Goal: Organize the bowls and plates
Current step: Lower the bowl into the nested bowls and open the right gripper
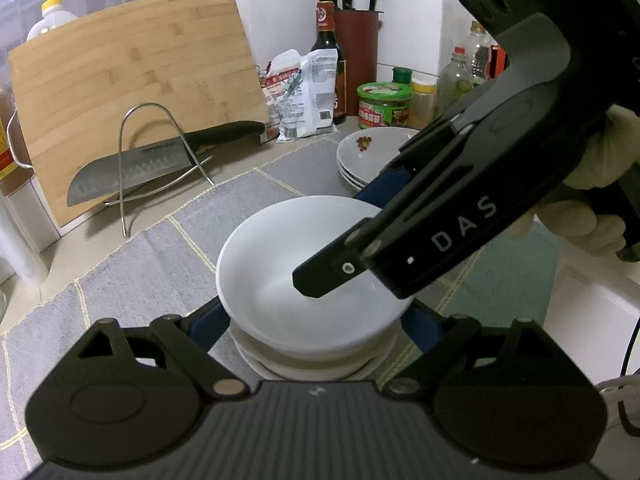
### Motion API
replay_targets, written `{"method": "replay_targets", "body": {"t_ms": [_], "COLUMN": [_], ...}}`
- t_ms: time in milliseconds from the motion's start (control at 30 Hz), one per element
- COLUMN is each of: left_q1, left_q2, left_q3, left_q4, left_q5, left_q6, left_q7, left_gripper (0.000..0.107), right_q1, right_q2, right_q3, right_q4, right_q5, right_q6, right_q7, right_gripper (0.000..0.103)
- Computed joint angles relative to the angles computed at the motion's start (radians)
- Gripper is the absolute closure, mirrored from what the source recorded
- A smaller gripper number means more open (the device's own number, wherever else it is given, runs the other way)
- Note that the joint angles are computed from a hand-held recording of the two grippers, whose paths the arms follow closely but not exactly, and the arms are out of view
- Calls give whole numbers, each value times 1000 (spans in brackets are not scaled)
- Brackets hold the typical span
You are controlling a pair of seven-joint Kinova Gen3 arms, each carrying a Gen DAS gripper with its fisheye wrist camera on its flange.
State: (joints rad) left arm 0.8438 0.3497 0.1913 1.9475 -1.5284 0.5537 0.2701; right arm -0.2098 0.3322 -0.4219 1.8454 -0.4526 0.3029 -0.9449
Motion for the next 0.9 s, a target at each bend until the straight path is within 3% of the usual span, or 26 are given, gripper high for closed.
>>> {"method": "replay_targets", "body": {"t_ms": [367, 500, 700, 900], "left_q1": [-1, 17, 45, 67], "left_q2": [4, 10, -5, -1], "left_q3": [-3, -9, 4, 39], "left_q4": [-5, -6, 24, 18], "left_q5": [26, 21, -44, 37], "left_q6": [-7, 16, 86, 191], "left_q7": [-23, -25, 47, 44], "left_gripper": [14, 12, 7, 7], "right_q1": [-19, -48, 42, 221], "right_q2": [3, -5, -9, 13], "right_q3": [19, 39, -51, -213], "right_q4": [0, 11, 35, 46], "right_q5": [13, 46, 16, -54], "right_q6": [4, -21, -63, -55], "right_q7": [-16, -47, 8, 180], "right_gripper": [33, 19, 6, 3]}}
